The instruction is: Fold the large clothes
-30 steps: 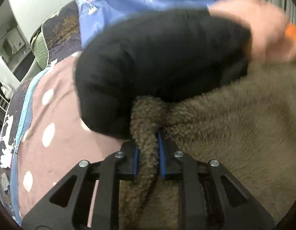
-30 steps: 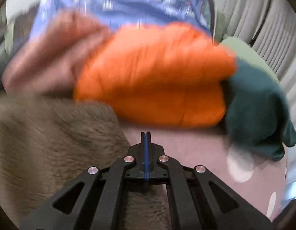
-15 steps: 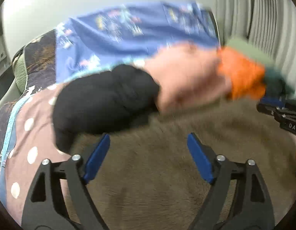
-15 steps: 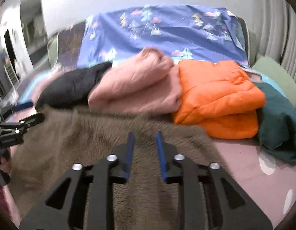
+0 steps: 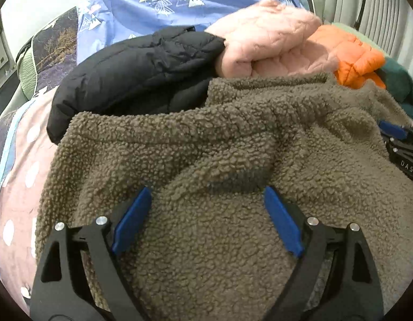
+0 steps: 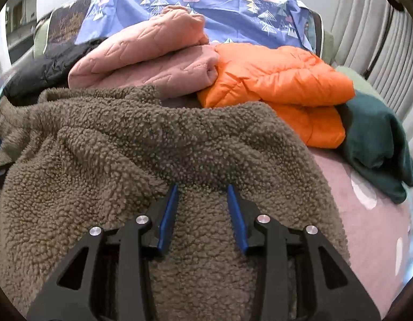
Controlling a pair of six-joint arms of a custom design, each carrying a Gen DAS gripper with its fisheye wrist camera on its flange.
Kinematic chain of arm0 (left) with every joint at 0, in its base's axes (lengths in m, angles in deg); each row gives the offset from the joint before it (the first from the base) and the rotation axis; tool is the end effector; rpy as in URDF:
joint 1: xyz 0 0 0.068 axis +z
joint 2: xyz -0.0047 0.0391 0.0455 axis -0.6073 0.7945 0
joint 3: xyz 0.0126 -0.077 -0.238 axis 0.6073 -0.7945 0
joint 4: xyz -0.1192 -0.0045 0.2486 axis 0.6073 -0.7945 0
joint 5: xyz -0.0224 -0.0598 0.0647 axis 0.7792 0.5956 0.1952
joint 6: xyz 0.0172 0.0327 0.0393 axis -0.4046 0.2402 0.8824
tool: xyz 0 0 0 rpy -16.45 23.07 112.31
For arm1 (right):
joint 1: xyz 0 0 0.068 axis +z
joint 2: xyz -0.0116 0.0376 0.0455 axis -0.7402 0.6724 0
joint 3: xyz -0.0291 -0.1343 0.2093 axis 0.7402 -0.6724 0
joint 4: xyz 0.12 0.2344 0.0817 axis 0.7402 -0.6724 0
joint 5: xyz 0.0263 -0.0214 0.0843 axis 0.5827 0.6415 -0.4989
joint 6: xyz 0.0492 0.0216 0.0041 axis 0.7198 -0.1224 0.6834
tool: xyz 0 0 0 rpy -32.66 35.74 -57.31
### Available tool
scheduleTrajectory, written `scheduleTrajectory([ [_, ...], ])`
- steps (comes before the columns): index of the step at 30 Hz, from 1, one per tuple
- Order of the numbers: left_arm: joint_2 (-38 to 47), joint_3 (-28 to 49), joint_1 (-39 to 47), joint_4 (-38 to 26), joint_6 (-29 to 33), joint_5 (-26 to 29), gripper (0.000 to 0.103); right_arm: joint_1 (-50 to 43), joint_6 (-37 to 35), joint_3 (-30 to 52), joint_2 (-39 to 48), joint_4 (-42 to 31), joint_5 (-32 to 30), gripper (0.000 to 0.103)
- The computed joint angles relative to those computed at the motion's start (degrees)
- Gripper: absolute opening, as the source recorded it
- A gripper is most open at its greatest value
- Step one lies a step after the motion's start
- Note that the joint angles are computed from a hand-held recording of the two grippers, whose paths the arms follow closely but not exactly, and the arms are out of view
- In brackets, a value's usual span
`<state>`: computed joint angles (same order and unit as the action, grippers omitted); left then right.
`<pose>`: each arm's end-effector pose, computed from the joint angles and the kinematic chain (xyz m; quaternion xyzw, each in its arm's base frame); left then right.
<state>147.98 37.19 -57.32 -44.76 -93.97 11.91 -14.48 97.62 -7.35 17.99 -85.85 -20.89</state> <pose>0.2429 -0.0789 0.2494 0.0192 0.9453 0.0246 0.3246 0.2599 0.1580 0.2303 -0.1085 0.9275 0.0033 0.3576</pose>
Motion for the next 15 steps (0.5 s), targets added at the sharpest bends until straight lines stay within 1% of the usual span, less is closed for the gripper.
scheduleTrajectory([
  [3, -7.72, -2.76, 4.19, -1.18, -0.89, 4.42, 0.089, -1.78, 0.57, 0.12, -2.17, -1.39, -3.51, 0.04],
  [4, -12.33, -3.69, 5.6, -1.91, -1.21, 5.49, 0.089, -3.54, 0.47, 0.01, -3.98, -2.02, -5.77, 0.04],
  [5, -16.66, -4.41, 7.01, -2.4, -0.64, 6.14, 0.089, -2.59, 3.93, -1.01, -8.67, -4.38, -5.97, 0.042],
  [6, -18.54, -4.74, 7.58, -2.17, -0.1, 5.99, 0.089, -2.88, 5.13, -2.4, -12.18, -4.4, -6.15, 0.046],
  [7, -20.52, -4.86, 8.08, -2.8, 0.64, 5.1, 0.089, -2.99, 5.67, -3.45, -14.97, -4.54, -5.2, 0.056],
  [8, -21.16, -5.07, 9.12, -3.51, 1.8, 3.73, 0.089, -3.15, 5.46, -5.13, -17.52, -5.07, -2.83, 0.061],
  [9, -20.39, -5.28, 9.4, -4.11, 1.91, 2.62, 0.09, -3.56, 5.15, -6.28, -17.88, -5.58, -1.22, 0.061],
  [10, -16.92, -6.02, 10.21, -4.68, 1.84, 1.32, 0.092, -4.56, 4.9, -7.83, -17.13, -5.53, -1.35, 0.062],
  [11, -12.23, -6.0, 11.44, -4.5, 2.16, 1.11, 0.097, -6.83, 4.57, -10.78, -16.24, -3.16, -4.81, 0.062],
  [12, -8.6, -8.79, 13.76, -1.8, 2.49, 4.44, 0.099, -7.6, 5.24, -13.4, -17.2, -0.62, -6.06, 0.062],
  [13, -7.85, -9.26, 15.26, -0.32, 1.32, 7.05, 0.099, -6.56, 5.63, -13.36, -17.69, -0.9, -4.12, 0.061],
  [14, -8.88, -8.72, 15.6, -1.01, 1.28, 7.46, 0.099, -3.15, 5.48, -11.33, -16.95, -3.11, 1.31, 0.062],
  [15, -9.16, -7.45, 14.49, -2.55, 0.95, 5.67, 0.099, -0.57, 5.42, -10.54, -16.15, -3.91, 5.4, 0.062],
])
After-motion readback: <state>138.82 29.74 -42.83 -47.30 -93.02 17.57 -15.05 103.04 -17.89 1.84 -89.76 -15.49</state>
